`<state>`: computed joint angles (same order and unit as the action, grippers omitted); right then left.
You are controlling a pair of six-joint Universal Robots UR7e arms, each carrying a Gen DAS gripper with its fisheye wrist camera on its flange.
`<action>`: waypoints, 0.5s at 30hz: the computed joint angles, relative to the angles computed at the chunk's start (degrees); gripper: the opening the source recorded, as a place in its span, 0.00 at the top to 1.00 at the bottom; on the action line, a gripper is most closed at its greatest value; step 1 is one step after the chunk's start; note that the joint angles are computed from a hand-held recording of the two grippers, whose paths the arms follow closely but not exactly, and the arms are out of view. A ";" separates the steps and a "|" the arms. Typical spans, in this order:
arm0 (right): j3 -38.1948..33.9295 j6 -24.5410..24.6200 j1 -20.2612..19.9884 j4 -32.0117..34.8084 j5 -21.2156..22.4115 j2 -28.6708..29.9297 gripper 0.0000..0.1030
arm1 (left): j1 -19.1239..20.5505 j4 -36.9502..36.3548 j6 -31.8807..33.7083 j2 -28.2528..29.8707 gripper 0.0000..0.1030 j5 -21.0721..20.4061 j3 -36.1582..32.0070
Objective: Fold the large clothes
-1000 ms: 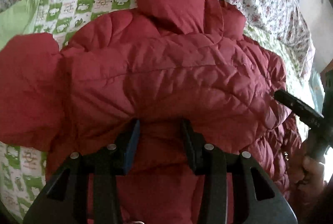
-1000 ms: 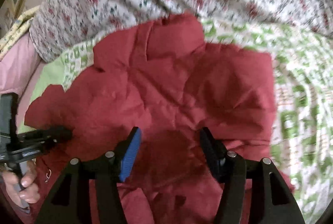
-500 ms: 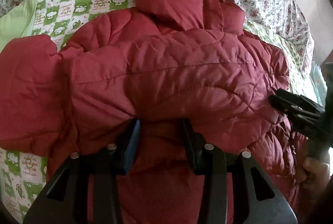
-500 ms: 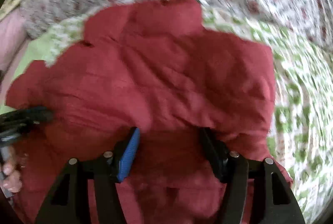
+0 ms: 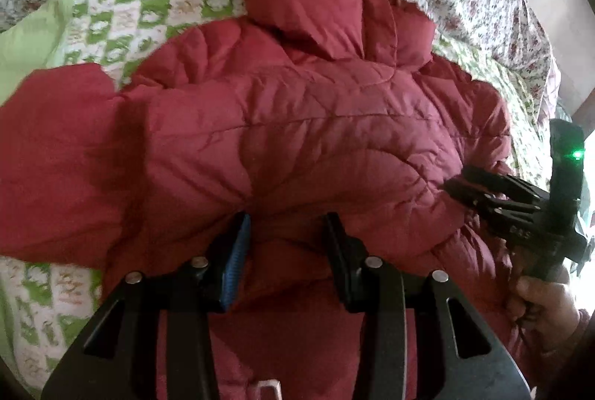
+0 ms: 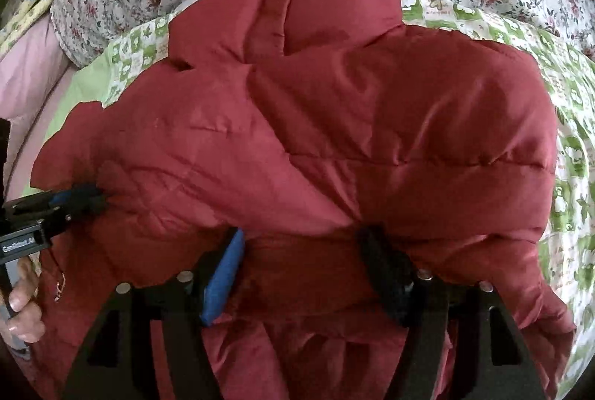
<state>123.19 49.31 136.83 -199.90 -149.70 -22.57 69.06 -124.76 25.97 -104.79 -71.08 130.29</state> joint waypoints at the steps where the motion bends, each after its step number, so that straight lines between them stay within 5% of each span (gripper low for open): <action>1: 0.11 0.99 0.49 1.03 -0.04 -0.56 0.33 | 0.08 0.68 -0.25 -0.98 0.62 0.03 -0.41; 15: 0.49 4.80 8.96 -2.01 -1.67 -2.89 0.33 | 11.08 5.37 -3.21 -3.77 0.62 -5.06 -9.24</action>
<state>123.68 54.11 145.79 -201.91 -151.37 -25.47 80.14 -119.39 22.76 -108.55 -76.14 121.05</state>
